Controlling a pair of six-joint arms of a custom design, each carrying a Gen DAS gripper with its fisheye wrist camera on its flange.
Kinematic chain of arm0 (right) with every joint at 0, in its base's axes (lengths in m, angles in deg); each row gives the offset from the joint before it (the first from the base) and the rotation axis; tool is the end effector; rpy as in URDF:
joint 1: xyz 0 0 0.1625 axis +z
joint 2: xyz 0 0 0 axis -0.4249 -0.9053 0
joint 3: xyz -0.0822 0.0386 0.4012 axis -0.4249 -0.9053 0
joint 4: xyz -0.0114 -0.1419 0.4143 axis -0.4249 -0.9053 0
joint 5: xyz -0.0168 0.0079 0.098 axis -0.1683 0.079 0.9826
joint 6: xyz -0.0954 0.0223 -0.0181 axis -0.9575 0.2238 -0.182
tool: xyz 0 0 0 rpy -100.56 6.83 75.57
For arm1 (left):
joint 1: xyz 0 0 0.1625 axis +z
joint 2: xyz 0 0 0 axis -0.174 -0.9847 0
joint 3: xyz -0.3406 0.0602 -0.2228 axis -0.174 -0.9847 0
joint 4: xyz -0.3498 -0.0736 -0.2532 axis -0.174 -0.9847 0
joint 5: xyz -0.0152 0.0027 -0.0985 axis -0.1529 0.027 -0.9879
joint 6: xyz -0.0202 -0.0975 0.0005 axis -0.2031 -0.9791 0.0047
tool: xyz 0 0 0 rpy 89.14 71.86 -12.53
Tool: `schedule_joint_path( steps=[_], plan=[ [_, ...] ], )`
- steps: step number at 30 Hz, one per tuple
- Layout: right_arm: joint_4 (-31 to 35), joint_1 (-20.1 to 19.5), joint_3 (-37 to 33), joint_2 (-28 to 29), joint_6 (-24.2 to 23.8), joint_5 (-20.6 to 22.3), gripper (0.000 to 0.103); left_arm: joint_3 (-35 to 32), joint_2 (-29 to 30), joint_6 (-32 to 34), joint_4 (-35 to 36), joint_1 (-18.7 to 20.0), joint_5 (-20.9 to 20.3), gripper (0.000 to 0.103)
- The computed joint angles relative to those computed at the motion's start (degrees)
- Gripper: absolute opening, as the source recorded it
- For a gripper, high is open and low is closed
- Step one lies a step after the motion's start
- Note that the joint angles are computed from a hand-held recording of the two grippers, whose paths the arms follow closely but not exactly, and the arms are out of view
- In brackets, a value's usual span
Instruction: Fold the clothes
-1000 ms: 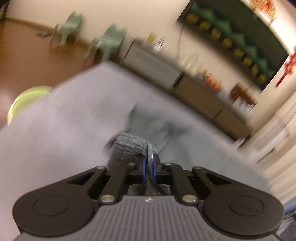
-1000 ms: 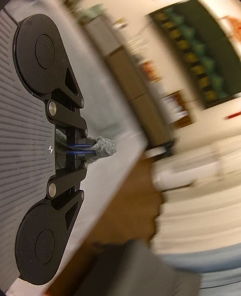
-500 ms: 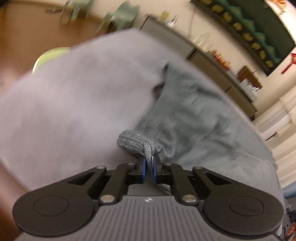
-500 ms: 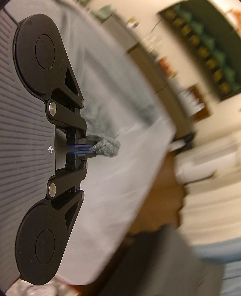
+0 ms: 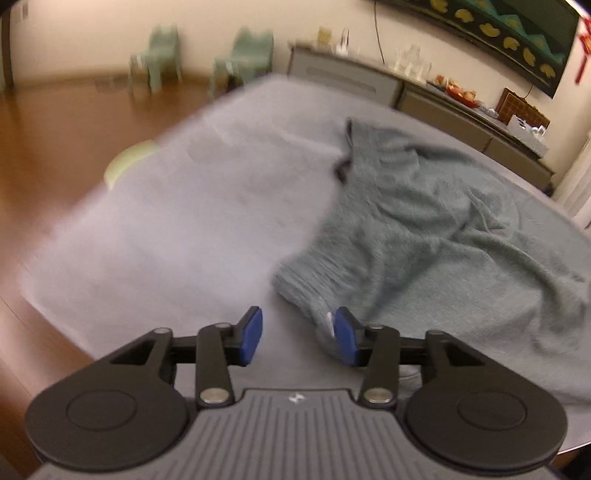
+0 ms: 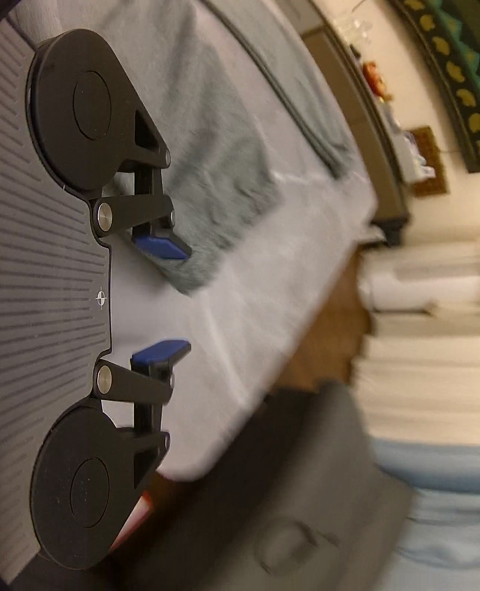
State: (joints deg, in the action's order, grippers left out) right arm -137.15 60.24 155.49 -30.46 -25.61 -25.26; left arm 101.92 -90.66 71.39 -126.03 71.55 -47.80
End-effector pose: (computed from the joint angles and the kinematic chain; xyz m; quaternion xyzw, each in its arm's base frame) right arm -0.2127 -0.2840 0.4596 -0.2832 -0.6386 0.5106 0.5012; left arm -0.1164 -0.6392 0.1934 0.1783 0.8763 -0.3269 0.3057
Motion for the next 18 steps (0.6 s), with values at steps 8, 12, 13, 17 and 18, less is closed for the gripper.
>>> schedule_joint_path(
  steps=[8,12,13,17,18],
  plan=[
    [2.9,7.3,-3.1,3.5,-10.6,2.8,0.042,-9.7,5.4,3.9,7.8,-0.4,-11.2,0.044],
    [7.5,7.1,-7.0,7.4,-12.7,-2.1,0.041,-18.5,13.0,1.4,15.9,0.4,-4.6,0.039],
    [8.2,7.1,-8.0,8.0,-12.6,-4.2,0.042,-19.7,13.8,0.4,17.0,0.7,-3.0,0.028],
    [16.5,10.6,-11.8,6.8,-10.4,-13.7,0.038,-22.0,14.7,-1.5,19.4,0.3,0.4,0.014],
    [17.6,12.2,-12.5,6.8,-10.7,-15.3,0.039,-21.6,14.5,0.1,17.7,-0.5,0.7,0.014]
  ],
)
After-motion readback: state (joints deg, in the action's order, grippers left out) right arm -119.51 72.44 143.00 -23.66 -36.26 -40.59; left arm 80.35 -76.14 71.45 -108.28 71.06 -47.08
